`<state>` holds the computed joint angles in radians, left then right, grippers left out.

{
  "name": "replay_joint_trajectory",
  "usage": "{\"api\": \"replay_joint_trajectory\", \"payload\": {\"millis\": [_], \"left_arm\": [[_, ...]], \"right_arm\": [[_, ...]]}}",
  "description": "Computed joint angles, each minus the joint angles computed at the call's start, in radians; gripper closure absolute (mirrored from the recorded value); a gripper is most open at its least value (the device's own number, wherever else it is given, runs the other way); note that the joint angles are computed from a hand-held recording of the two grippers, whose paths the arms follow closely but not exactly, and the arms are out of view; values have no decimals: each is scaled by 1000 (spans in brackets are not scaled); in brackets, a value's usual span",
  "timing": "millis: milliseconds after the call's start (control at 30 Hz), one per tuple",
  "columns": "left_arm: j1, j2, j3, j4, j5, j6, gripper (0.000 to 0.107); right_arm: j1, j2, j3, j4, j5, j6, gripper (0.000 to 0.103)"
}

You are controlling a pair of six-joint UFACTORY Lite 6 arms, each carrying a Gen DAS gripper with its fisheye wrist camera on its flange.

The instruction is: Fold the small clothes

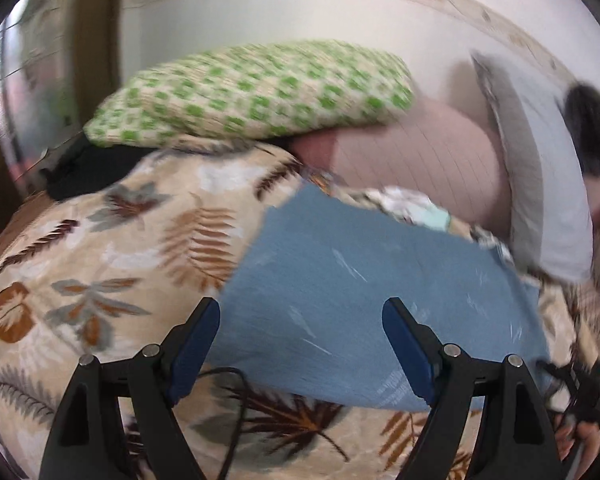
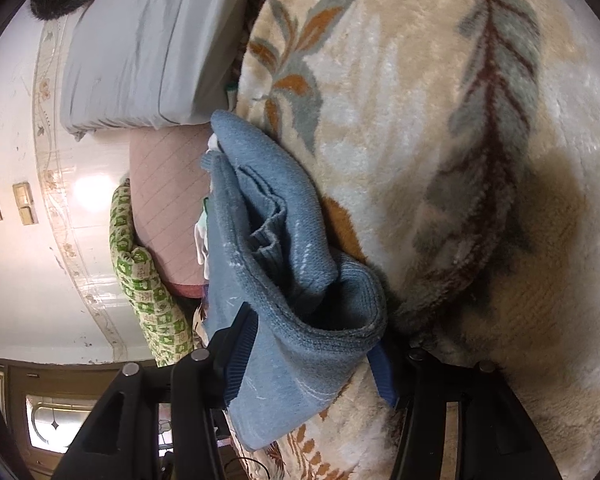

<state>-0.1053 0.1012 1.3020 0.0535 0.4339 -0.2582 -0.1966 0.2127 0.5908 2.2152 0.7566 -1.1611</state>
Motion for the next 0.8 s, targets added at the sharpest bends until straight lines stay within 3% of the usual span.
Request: {"api": "replay_joint_trajectory", "payload": {"millis": [200, 267, 333, 433, 500, 567, 667, 733, 800], "left_arm": [[-184, 266, 146, 222, 29, -259, 23], [-229, 426, 277, 291, 119, -289, 23], [-257, 543, 347, 356, 174, -318, 21], [-280, 521, 284, 515, 115, -442, 17], [-263, 501, 259, 465, 89, -410, 17], [-259, 490, 244, 456, 73, -391, 17], [-197, 422, 188, 213, 1, -163, 18], [-131, 336, 107, 4, -72, 30, 18], [-27, 204, -15, -162, -165, 197, 18]], "right_arm": [[-15, 36, 9, -25, 31, -9, 48], [-23, 24, 6, -78, 28, 21, 47], [-27, -32, -15, -152, -17, 78, 46], [-34, -234, -80, -321, -146, 207, 46], [-25, -392, -93, -459, -224, 340, 44], [17, -442, -42, -504, -264, 391, 43], [97, -291, 182, -495, -224, 324, 40], [137, -146, 353, -589, -288, 364, 40], [156, -24, 455, -790, -450, 532, 40]]}}
